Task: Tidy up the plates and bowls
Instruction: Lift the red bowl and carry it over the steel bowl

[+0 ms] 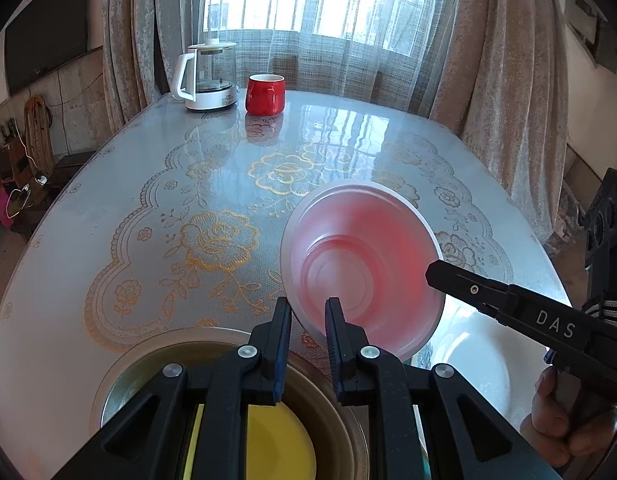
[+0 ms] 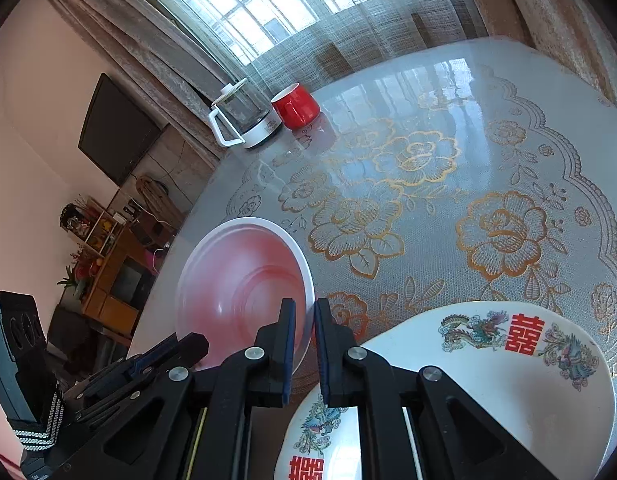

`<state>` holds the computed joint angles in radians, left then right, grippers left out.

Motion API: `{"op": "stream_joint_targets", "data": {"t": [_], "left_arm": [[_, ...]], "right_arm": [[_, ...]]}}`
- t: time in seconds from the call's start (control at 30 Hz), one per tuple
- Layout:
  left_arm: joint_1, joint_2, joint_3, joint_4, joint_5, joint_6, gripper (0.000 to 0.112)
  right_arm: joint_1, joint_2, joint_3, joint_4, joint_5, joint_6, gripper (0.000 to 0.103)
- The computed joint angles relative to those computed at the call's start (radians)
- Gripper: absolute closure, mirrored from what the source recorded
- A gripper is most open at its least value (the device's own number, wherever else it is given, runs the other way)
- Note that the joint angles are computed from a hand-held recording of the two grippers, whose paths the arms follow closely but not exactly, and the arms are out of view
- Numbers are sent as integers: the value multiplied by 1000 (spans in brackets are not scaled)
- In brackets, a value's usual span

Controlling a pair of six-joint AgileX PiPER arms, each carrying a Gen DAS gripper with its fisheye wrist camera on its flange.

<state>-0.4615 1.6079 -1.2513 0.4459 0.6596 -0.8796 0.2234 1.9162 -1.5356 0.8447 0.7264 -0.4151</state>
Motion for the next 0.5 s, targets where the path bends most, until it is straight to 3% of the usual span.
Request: {"op": "stream_joint_targets", "data": {"t": [0.5], "left_arm": [[-73, -75, 68, 107, 15, -120, 95]], "right_arm": [[0, -66, 96, 46, -27, -48, 92]]}}
